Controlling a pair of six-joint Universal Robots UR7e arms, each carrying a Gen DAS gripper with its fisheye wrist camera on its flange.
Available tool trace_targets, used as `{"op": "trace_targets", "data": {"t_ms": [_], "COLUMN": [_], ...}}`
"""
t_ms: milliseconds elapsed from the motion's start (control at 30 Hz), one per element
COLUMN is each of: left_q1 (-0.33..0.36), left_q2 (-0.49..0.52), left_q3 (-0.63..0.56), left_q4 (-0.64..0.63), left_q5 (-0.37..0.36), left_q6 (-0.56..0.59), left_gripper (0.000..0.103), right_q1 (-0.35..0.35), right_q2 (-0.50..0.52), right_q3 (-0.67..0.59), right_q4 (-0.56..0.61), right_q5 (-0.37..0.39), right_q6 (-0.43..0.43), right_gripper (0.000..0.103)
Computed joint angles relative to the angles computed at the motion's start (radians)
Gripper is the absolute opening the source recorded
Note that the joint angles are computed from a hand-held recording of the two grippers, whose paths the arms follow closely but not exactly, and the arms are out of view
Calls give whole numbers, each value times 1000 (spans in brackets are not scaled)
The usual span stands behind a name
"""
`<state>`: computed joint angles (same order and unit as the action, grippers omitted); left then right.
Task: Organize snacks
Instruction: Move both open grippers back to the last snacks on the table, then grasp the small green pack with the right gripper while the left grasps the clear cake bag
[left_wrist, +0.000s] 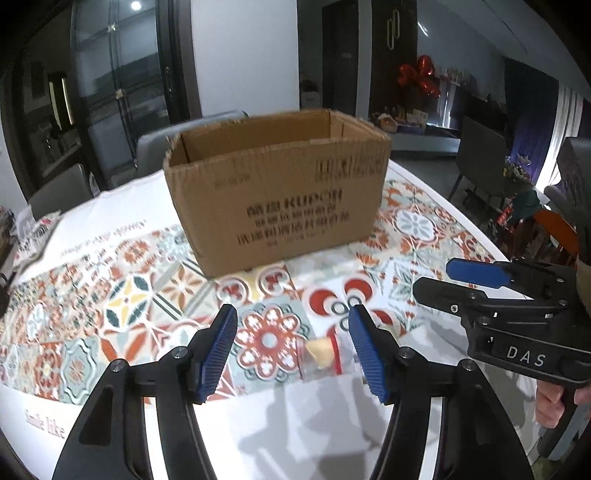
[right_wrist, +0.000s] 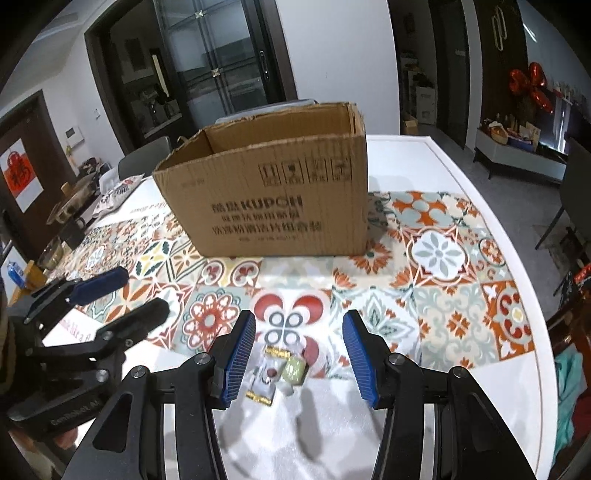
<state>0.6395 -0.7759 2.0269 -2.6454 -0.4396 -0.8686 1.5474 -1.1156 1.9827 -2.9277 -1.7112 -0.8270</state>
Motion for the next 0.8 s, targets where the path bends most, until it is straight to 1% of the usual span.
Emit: {"op": "trace_targets", "data": {"t_ms": [133, 267, 433, 500, 567, 633, 800], "left_q1": [18, 42, 63, 70, 76, 81, 90], "left_q2": [21, 33, 50, 56, 61, 64, 68], "left_q3": [2, -1, -6, -8, -11, -11, -4], "left_q4": [-31, -30, -32, -41, -44, -50, -104], "left_q5": [-36, -83, -113, -121, -128, -135, -153], "left_q6": [25, 22, 23, 30, 33, 35, 60], "left_gripper": [62, 62, 62, 62, 62, 62, 62], "right_q1": [-12, -21, -30, -32, -35, -38, -38], "right_q2": [6, 21, 41, 52, 61, 68, 90], "right_q3": [8, 15, 14, 10, 6, 3, -12], "right_q4": [21, 25, 34, 36, 41, 41, 43], "right_q5": [-15, -42, -69, -80, -89, -93, -101], "right_q6": [2, 2, 2, 4, 8, 9, 18], "right_gripper": [51, 50, 50, 48, 44, 44, 38]}}
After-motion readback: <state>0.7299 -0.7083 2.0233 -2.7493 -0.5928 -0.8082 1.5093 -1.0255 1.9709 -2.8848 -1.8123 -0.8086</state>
